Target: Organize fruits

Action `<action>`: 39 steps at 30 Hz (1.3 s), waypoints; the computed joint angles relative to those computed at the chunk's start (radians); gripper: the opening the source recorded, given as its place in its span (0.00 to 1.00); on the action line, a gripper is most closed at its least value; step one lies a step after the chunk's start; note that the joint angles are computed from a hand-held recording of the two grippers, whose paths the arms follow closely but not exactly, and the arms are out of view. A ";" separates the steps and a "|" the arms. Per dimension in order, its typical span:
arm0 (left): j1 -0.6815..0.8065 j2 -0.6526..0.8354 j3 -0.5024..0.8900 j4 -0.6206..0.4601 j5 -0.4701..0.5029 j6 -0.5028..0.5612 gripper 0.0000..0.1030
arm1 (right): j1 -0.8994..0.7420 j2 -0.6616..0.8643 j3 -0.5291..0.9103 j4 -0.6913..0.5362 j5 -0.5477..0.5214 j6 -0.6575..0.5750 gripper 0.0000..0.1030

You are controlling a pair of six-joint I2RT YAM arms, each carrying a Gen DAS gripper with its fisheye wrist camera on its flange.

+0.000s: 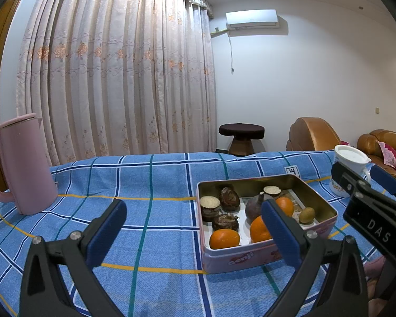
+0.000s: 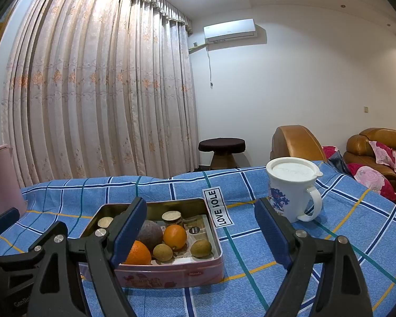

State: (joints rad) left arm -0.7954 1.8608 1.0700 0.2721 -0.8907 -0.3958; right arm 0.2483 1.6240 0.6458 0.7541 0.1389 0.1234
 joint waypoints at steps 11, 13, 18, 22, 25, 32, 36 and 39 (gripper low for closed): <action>0.001 -0.001 0.000 -0.004 0.002 -0.001 1.00 | -0.004 -0.001 -0.002 -0.001 -0.003 -0.002 0.83; 0.000 -0.005 0.000 -0.018 -0.001 -0.010 1.00 | -0.003 -0.001 -0.001 -0.002 -0.003 -0.002 0.83; -0.003 -0.012 -0.009 -0.012 -0.009 -0.005 1.00 | -0.015 0.000 -0.012 0.005 -0.011 -0.004 0.83; -0.001 -0.011 -0.007 -0.020 -0.005 -0.009 1.00 | -0.020 -0.002 -0.016 0.008 -0.016 -0.008 0.83; 0.007 -0.013 -0.005 -0.025 0.027 -0.023 1.00 | -0.021 -0.009 -0.016 0.001 -0.019 -0.017 0.83; 0.014 -0.016 -0.010 -0.014 0.067 -0.039 1.00 | -0.039 -0.020 -0.022 -0.007 -0.038 -0.025 0.83; 0.012 -0.013 -0.008 -0.008 0.070 -0.029 1.00 | -0.033 -0.019 -0.017 -0.011 -0.035 -0.026 0.83; 0.014 -0.009 0.002 -0.023 0.080 -0.035 1.00 | -0.033 -0.019 -0.016 -0.014 -0.033 -0.024 0.83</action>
